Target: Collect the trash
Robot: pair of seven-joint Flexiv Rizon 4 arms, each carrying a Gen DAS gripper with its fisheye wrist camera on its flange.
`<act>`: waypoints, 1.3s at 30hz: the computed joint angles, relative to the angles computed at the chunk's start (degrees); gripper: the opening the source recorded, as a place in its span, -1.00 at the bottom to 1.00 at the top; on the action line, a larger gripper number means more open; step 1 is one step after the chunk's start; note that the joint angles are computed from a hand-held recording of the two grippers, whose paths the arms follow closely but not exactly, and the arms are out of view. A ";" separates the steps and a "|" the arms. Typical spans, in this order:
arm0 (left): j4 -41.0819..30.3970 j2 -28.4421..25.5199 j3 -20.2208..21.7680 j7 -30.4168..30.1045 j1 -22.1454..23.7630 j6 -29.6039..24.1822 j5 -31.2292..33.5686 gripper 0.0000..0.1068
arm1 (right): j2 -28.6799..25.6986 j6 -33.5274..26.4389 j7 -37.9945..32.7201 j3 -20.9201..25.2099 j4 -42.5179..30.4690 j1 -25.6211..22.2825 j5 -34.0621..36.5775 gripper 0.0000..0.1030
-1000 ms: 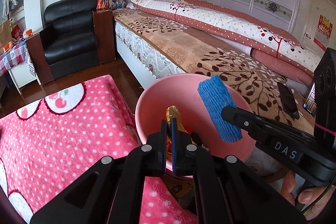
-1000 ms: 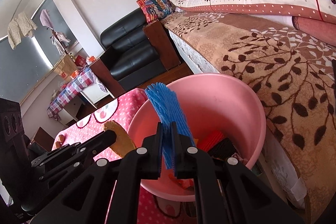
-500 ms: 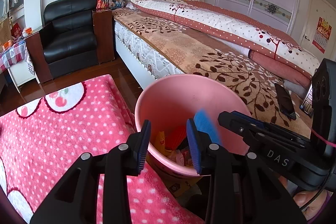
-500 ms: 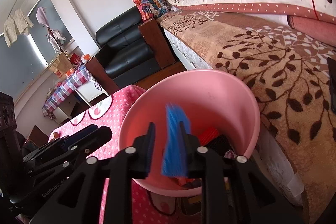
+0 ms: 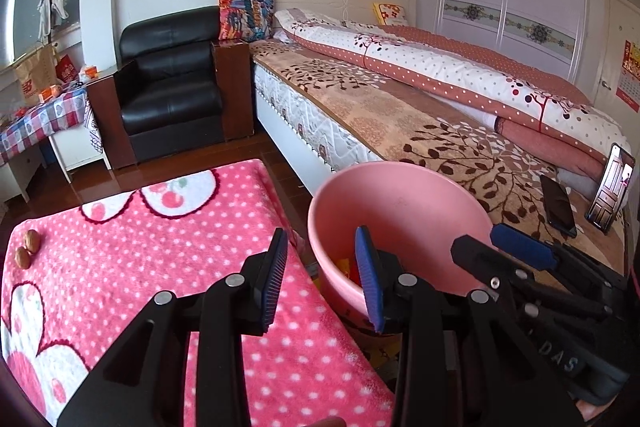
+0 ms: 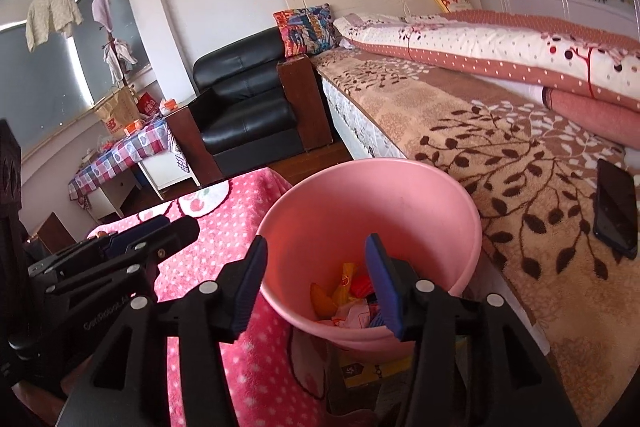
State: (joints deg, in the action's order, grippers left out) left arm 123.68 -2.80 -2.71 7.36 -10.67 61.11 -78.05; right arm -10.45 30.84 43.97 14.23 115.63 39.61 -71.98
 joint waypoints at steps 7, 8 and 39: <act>0.48 1.68 1.12 1.23 0.86 -1.10 -2.09 -0.34 | -2.48 -6.86 -4.06 0.44 -4.91 4.01 1.97 0.18; 0.47 1.79 1.28 1.20 1.01 -1.31 -2.14 -0.34 | -2.74 -7.78 -4.33 0.42 -5.51 4.57 2.15 0.22; 0.91 3.25 4.17 -0.96 6.25 -5.22 -1.59 -0.34 | -6.99 -14.65 -7.51 -0.96 -13.49 11.49 3.01 0.32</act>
State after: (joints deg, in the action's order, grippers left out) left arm 124.59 0.45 1.46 6.40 -4.42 55.90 -79.64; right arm -17.44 16.19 36.46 13.27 102.15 51.10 -68.97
